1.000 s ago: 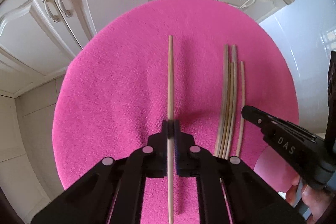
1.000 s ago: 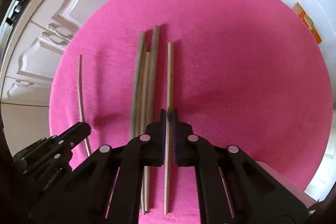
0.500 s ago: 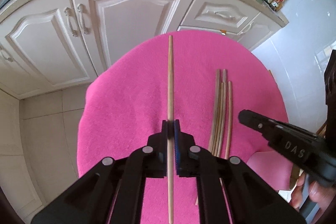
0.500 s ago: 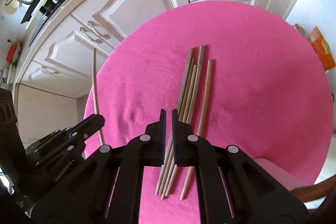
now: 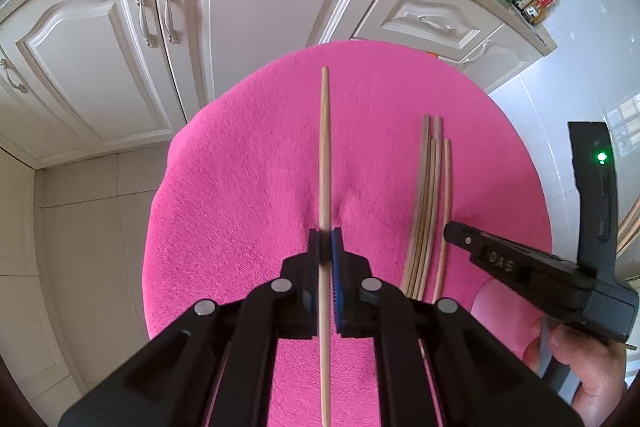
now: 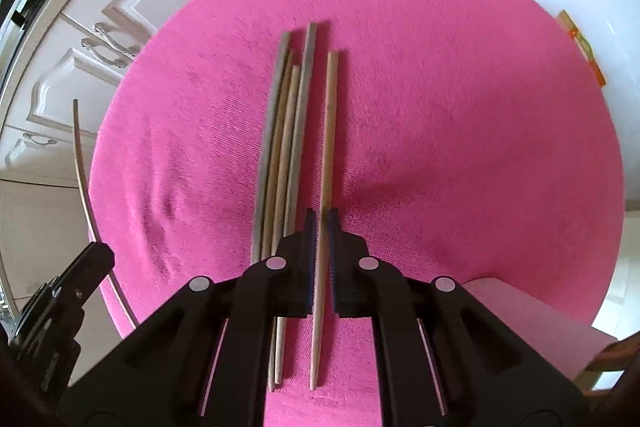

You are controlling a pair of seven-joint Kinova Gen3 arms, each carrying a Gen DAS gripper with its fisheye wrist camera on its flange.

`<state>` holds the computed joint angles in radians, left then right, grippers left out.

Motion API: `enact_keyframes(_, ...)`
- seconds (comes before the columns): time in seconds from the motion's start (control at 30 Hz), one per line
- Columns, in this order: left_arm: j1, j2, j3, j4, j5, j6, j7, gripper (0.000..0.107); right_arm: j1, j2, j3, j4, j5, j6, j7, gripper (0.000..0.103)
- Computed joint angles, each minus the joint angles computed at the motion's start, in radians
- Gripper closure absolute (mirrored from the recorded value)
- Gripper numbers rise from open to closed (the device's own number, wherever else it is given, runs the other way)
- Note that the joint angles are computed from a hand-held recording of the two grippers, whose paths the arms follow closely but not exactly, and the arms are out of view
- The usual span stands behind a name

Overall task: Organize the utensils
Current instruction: 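Lift the held chopsticks with both grippers and carry them toward the cup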

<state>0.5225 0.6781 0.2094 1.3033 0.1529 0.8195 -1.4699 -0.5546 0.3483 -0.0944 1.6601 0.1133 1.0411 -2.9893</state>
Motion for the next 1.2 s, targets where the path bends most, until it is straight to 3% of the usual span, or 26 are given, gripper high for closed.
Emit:
enact_keyframes(0.1,-0.003,0.01,0.006,-0.01,0.001,0.009,-0.014,0.102,0.008,0.007,0.001,-0.003,-0.01,0.006,0.003,0.091)
enact_keyframes(0.43,-0.019,0.038,0.012,-0.046,0.022,0.04,-0.056,0.102,0.03,0.019,0.007,-0.012,-0.034,0.0,0.02,0.091)
enact_keyframes(0.6,-0.022,0.045,0.012,-0.053,0.03,0.048,-0.068,0.102,0.027,0.026,0.006,-0.023,-0.025,0.014,0.04,0.097)
enact_keyframes(0.73,-0.022,0.047,0.012,-0.059,0.034,0.055,-0.073,0.102,0.029,-0.002,0.006,0.018,-0.03,-0.037,0.033,0.097)
enact_keyframes(1.2,-0.025,-0.016,0.014,0.001,0.045,-0.006,-0.071,0.102,-0.024,-0.093,-0.015,0.004,0.078,-0.059,0.033,0.097)
